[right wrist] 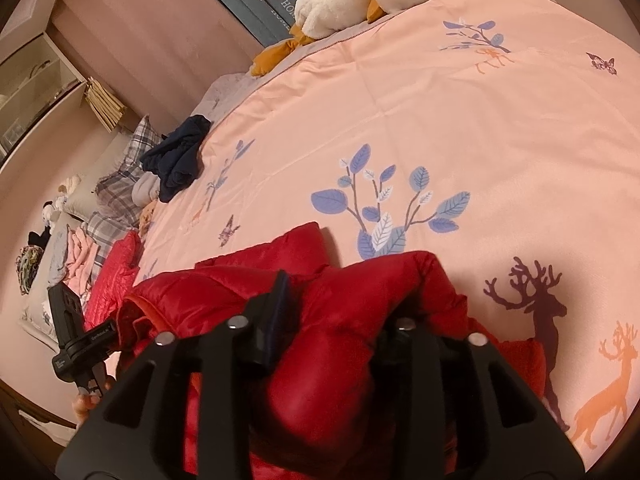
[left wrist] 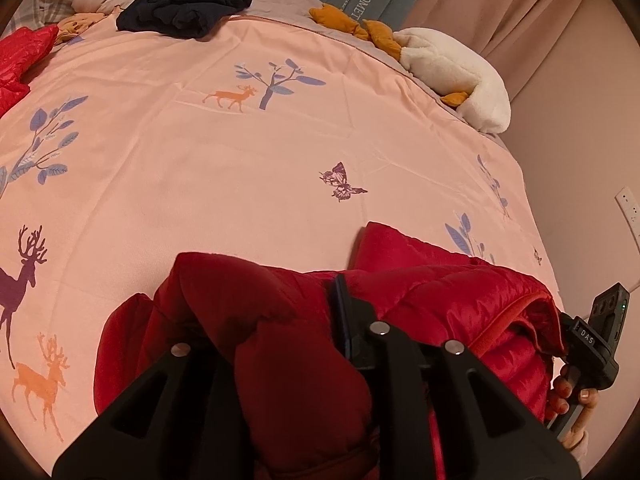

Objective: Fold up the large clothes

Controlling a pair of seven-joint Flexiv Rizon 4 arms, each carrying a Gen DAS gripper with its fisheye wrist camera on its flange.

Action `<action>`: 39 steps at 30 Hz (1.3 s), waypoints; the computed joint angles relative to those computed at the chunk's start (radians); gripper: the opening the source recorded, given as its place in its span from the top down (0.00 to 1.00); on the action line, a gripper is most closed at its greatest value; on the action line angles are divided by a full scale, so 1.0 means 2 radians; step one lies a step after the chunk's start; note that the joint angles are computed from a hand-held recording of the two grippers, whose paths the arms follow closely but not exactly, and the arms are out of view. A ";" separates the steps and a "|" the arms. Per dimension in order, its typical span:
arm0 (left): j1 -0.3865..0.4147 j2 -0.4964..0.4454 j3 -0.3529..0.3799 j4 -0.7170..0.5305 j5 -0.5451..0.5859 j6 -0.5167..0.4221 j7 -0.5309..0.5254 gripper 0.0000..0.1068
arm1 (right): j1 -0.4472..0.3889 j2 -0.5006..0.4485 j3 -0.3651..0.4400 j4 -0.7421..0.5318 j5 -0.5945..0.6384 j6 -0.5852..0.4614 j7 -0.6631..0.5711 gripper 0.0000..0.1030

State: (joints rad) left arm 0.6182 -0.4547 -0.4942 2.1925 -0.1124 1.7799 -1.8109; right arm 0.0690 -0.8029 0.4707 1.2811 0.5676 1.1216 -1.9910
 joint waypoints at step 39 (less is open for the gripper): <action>0.125 0.027 -0.087 0.016 0.113 0.042 -0.121 0.13 | 0.021 0.035 -0.033 0.010 0.058 0.086 -0.024 0.18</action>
State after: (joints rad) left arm 0.8681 -0.4014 -0.6672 2.2241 0.1146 1.8647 -2.0531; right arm 0.1110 -0.7325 0.4040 1.3002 0.6842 1.2933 -2.0395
